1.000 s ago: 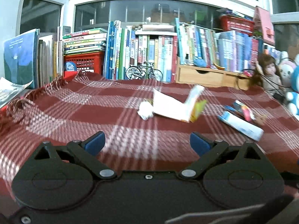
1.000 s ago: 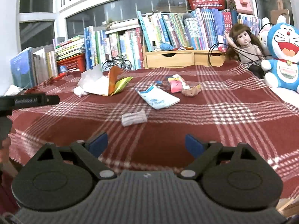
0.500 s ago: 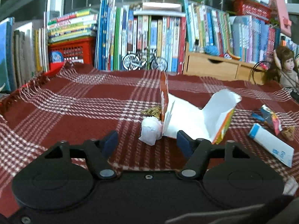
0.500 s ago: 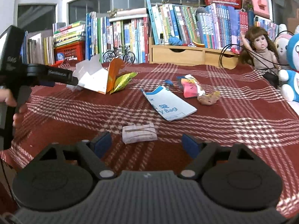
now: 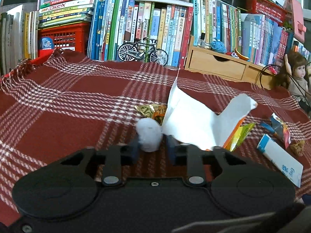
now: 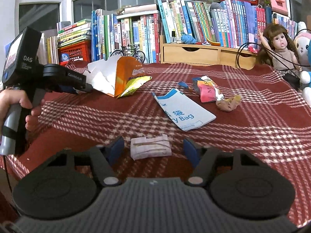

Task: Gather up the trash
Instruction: 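Grasp the white tissue with the left gripper while the right gripper grasps the folded white paper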

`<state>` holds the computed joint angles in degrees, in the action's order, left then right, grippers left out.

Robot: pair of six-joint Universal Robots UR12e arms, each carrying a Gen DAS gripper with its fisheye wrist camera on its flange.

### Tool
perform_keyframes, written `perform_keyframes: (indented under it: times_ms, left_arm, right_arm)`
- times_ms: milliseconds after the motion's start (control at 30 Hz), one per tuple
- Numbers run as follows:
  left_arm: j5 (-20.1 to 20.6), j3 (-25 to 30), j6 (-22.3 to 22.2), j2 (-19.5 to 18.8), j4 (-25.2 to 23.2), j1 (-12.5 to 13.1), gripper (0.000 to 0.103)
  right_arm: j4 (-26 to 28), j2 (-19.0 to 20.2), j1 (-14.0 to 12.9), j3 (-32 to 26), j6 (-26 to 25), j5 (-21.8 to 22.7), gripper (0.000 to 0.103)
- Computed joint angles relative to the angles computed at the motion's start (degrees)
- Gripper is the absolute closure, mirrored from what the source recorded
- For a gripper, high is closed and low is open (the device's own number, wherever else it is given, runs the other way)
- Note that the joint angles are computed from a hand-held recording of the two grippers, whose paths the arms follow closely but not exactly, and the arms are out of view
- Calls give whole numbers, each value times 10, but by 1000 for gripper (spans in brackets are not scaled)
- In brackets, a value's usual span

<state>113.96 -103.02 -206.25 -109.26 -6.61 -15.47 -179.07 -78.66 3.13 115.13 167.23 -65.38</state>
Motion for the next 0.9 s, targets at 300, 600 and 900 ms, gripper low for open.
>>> perform_keyframes:
  times_ms: [300, 600, 900]
  left_arm:
    - [15, -30, 17, 22, 33, -27, 85]
    - [34, -53, 62, 40, 79, -70, 85]
    - [52, -76, 83, 60, 104, -111, 85]
  right_arm:
    - [-20, -2, -7, 7, 17, 11, 56]
    - [-29, -13, -15, 20, 16, 18, 56]
    - [-32, -37, -26, 42, 15, 27, 56]
